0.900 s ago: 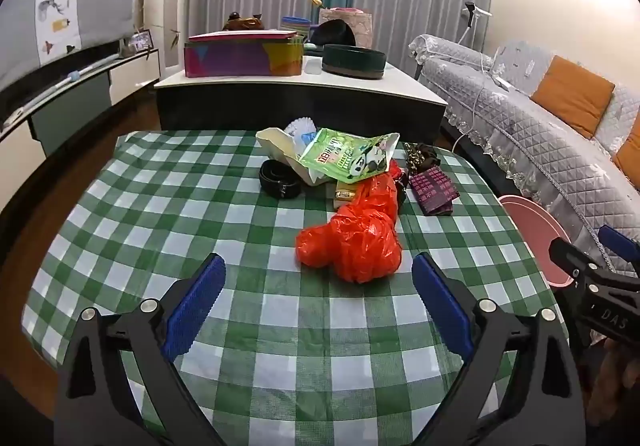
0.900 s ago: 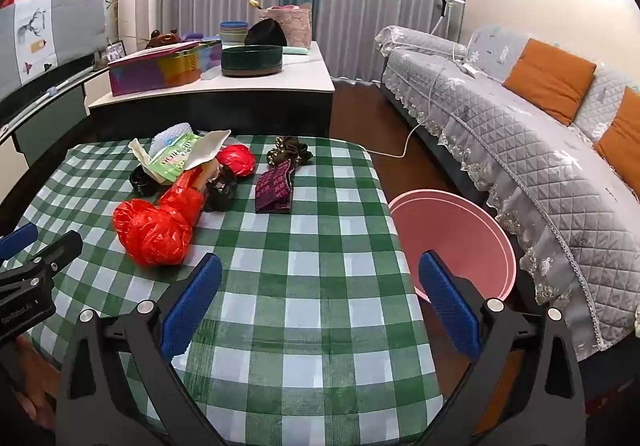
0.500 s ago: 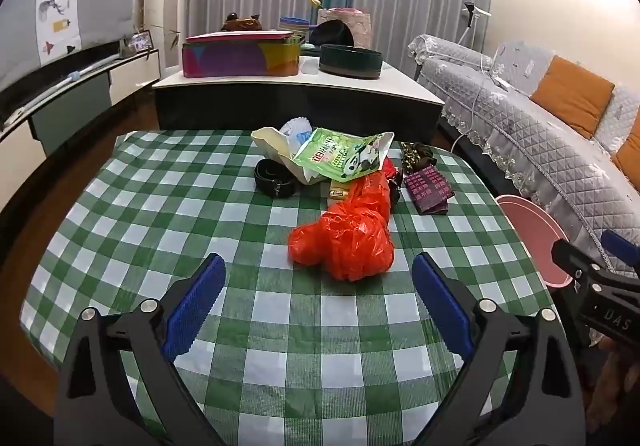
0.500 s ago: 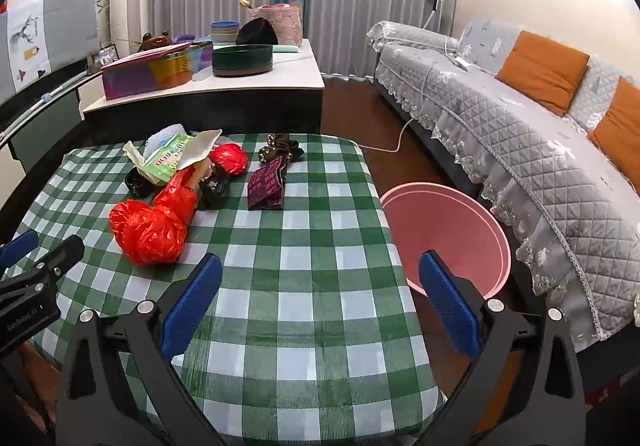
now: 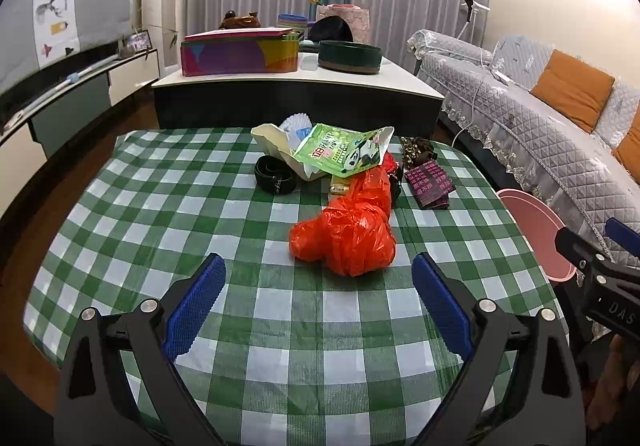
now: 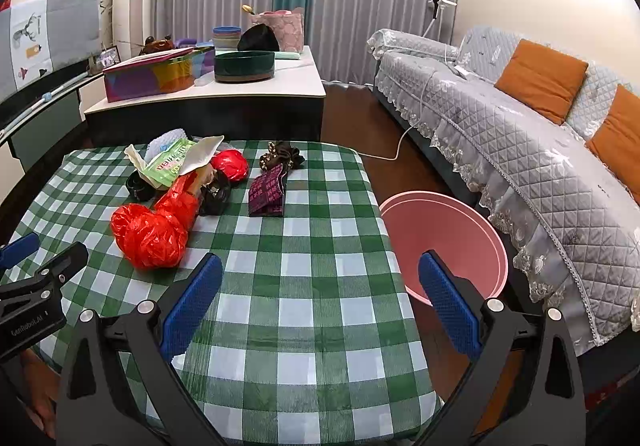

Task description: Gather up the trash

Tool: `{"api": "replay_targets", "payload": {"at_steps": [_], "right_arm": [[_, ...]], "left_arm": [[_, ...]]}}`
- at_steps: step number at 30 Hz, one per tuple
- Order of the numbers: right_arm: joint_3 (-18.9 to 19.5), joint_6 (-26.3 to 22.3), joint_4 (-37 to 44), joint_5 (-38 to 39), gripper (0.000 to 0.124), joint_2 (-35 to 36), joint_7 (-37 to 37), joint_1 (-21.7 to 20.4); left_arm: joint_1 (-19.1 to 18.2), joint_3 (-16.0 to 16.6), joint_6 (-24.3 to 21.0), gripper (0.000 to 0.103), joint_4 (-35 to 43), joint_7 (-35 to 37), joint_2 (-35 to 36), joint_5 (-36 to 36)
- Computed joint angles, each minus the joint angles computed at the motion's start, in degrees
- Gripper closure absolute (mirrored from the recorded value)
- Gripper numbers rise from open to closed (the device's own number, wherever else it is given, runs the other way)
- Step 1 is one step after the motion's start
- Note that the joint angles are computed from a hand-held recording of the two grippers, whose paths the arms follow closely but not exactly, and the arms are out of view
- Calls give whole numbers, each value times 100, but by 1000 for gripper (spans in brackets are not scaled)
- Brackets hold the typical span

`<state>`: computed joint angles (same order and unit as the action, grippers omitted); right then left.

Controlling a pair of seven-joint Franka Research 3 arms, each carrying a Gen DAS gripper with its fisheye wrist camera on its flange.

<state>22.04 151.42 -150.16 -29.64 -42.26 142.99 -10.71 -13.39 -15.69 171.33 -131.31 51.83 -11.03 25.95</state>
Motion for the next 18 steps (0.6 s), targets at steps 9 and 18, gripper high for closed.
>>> {"api": "replay_targets", "payload": {"at_steps": [9, 18], "right_arm": [[32, 18, -18, -71, 28, -52, 108, -59], [20, 82, -68, -41, 28, -108, 112, -59]], "left_arm": [[45, -69, 54, 12, 3, -186, 38, 211], [-10, -27, 84, 12, 7, -107, 39, 149]]}}
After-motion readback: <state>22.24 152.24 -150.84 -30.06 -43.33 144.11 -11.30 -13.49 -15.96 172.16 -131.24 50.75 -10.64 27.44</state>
